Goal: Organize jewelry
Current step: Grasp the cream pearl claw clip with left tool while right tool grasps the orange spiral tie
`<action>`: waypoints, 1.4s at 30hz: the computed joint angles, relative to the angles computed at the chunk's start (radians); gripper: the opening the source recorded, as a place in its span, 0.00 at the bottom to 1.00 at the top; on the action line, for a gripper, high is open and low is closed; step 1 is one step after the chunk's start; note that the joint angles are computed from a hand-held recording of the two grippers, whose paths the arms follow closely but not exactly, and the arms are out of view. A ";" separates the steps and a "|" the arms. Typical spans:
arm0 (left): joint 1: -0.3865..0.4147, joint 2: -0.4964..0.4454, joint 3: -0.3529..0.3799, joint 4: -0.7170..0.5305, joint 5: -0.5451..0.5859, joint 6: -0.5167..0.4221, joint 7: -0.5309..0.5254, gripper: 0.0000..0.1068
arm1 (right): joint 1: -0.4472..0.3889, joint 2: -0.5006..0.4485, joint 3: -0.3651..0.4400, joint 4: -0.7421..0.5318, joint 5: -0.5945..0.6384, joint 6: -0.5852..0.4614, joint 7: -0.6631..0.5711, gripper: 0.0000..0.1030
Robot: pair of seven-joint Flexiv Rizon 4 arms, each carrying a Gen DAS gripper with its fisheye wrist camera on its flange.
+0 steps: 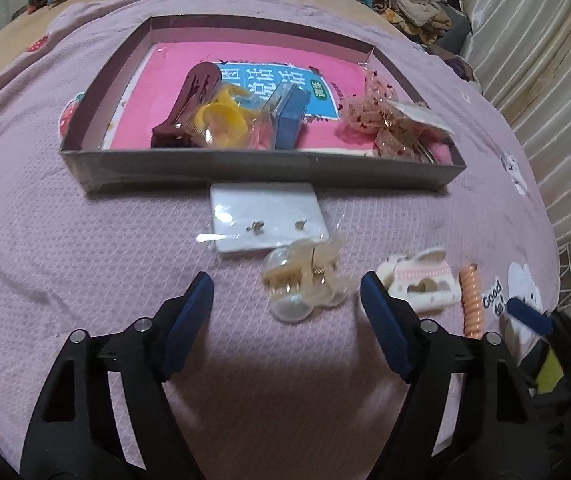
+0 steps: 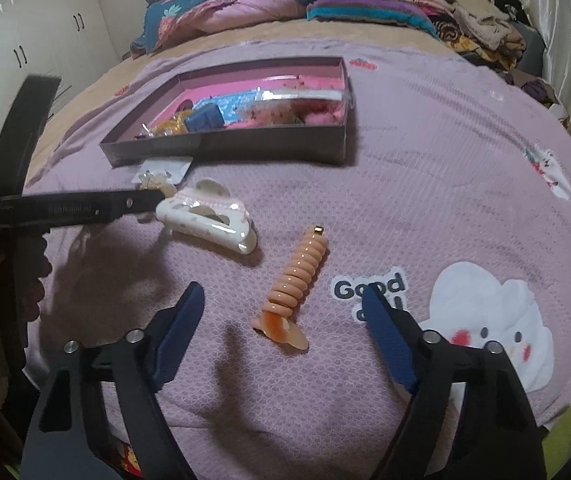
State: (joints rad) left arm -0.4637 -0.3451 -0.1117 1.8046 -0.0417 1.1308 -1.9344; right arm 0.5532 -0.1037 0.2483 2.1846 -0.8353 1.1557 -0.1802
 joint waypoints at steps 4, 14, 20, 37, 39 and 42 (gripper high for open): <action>-0.010 -0.019 0.009 -0.024 0.014 -0.005 -0.025 0.56 | -0.001 -0.021 0.000 -0.010 0.041 0.006 -0.026 0.63; -0.010 -0.028 0.002 -0.038 0.015 -0.018 -0.003 0.36 | 0.004 -0.053 -0.010 -0.027 0.153 0.025 -0.107 0.23; 0.000 0.002 -0.017 0.003 -0.017 -0.003 0.034 0.36 | 0.002 -0.022 -0.016 -0.004 0.122 0.034 -0.092 0.20; 0.015 0.121 -0.018 0.099 -0.023 0.027 0.080 0.36 | -0.024 0.053 0.012 -0.016 0.014 0.015 -0.062 0.19; 0.019 0.135 -0.015 0.100 -0.016 0.024 0.080 0.36 | -0.026 0.055 0.015 -0.029 0.018 0.013 -0.076 0.19; 0.028 0.156 -0.011 0.100 -0.005 0.021 0.081 0.36 | -0.027 0.057 0.015 -0.049 0.008 0.010 -0.085 0.19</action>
State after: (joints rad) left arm -0.4356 -0.1892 -0.1231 1.9051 -0.0469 1.1518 -1.8530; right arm 0.5262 -0.0469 0.2636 2.1356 -0.8272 1.1657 -0.2651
